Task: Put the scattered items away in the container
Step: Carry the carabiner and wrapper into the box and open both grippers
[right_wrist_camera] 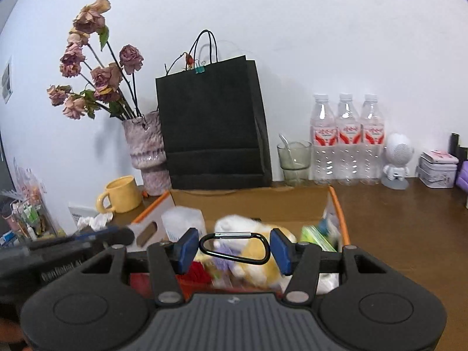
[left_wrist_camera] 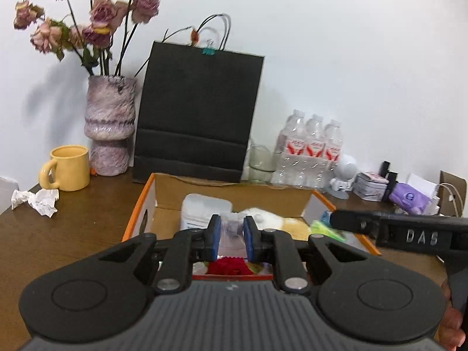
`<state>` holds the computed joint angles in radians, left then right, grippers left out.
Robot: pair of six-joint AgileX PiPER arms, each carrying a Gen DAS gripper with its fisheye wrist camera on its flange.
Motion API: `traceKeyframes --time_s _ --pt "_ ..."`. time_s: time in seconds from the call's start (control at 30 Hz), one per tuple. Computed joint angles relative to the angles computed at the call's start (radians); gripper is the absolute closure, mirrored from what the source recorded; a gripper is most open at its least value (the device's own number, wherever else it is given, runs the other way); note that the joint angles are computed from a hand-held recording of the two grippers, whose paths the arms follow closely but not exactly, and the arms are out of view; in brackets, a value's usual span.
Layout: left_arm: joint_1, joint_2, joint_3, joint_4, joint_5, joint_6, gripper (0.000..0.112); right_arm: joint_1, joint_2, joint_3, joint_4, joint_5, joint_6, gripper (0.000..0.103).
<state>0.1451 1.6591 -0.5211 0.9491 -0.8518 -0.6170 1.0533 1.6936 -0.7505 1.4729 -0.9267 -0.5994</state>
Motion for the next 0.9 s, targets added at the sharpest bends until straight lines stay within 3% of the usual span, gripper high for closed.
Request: traceKeyframes --time_s 0.27,0.3,0.33,0.37,0.4,0.47,0.57,0.9 --pt "-0.032 0.151 -0.167 0.04 0.084 -0.054 0.093 -0.151 0.093 -0.088 -0.045 0.138 -0.041 0.05" --pt "-0.039 0.159 -0.187 0.055 0.102 -0.075 0.077 -0.167 0.105 -0.105 -0.026 0.154 -0.072 0.047" --pt "-0.051 0.164 -0.196 0.041 0.121 -0.073 0.036 -0.179 0.118 -0.128 0.014 0.164 -0.12 0.027" --pt "-0.069 0.155 -0.195 -0.012 0.162 -0.044 0.027 -0.186 0.131 -0.154 0.074 0.165 -0.181 0.014" --pt "-0.086 0.146 -0.182 -0.098 0.183 0.024 0.01 -0.186 0.143 -0.17 0.116 0.146 -0.214 0.01" --pt "-0.09 0.145 -0.179 -0.151 0.184 0.072 0.009 -0.199 0.128 -0.146 0.094 0.166 -0.19 0.007" --pt "-0.074 0.146 -0.202 -0.091 0.207 -0.003 0.009 -0.225 0.099 -0.121 0.08 0.222 -0.158 0.002" --pt "-0.084 0.135 -0.201 -0.072 0.238 -0.023 0.009 -0.212 0.101 -0.141 0.142 0.219 -0.224 0.0"
